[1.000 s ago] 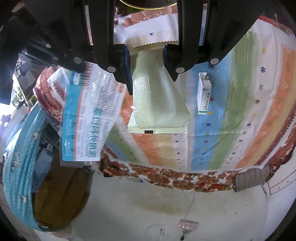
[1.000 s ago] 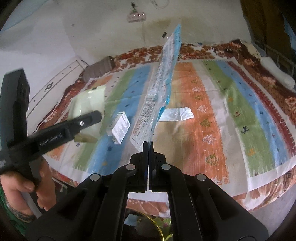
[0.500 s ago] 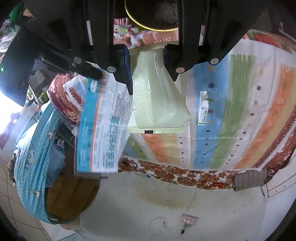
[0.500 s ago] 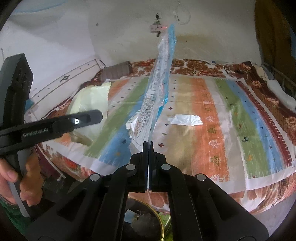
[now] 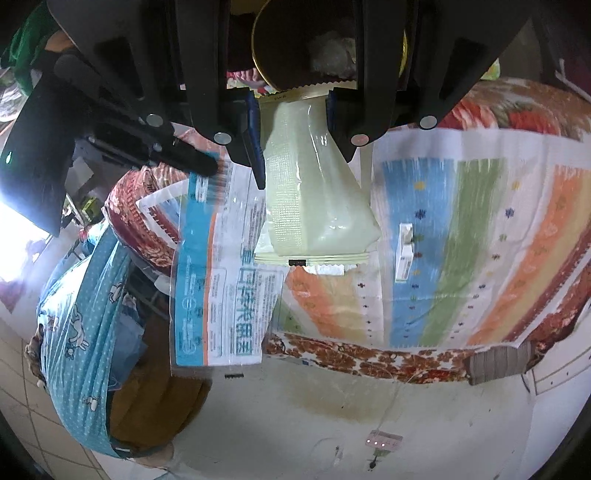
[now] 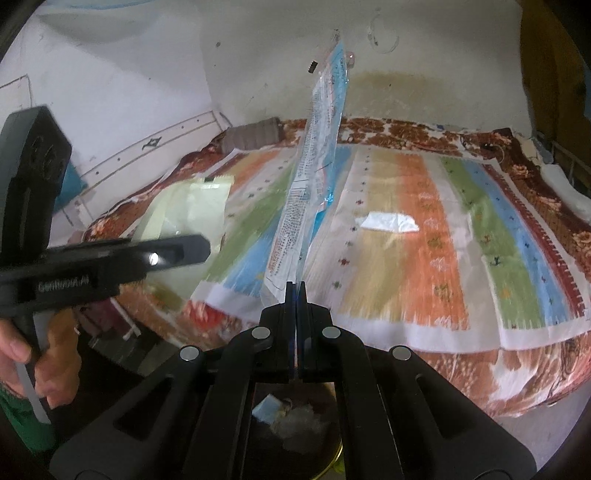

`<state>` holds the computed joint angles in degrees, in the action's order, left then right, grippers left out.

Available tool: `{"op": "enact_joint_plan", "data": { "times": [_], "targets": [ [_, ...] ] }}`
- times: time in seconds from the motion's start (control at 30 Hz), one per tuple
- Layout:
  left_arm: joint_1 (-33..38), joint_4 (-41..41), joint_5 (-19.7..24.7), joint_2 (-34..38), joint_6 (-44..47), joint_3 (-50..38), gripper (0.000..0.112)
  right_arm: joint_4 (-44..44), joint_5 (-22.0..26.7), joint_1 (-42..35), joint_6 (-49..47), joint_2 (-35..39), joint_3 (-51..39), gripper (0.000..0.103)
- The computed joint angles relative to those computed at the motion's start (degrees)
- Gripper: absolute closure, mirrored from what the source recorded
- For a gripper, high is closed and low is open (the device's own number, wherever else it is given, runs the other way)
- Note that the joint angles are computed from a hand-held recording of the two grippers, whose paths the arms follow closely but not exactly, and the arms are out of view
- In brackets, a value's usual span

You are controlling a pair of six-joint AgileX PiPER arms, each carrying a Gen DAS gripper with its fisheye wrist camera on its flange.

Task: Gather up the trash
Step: 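Lift the package and pouch and carry both tools toward the bin, then open the right tool to drop the blue package while the left tool drops the yellow pouch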

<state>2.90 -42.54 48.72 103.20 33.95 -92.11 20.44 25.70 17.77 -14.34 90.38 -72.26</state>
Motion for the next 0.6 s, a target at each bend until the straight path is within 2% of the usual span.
{"op": "enact_joint_plan", "data": {
  "times": [0.23, 0.37, 0.6],
  "targets": [
    [1.39, -2.36, 0.21, -2.75, 1.11, 6.81, 0.088, -2.19, -0.40, 2.52, 2.38, -3.05, 7.10, 0.103],
    [0.02, 1.94, -1.29, -3.63, -2.35, 9.43, 0.088, -3.29, 0.43, 3.61, 4.17, -3.21, 8.99, 0.103],
    [-1.40, 6.40, 0.03, -2.57, -7.69, 12.27, 0.087, -6.26, 2.01, 6.04, 8.65, -2.31, 11.13, 0.103]
  ]
}}
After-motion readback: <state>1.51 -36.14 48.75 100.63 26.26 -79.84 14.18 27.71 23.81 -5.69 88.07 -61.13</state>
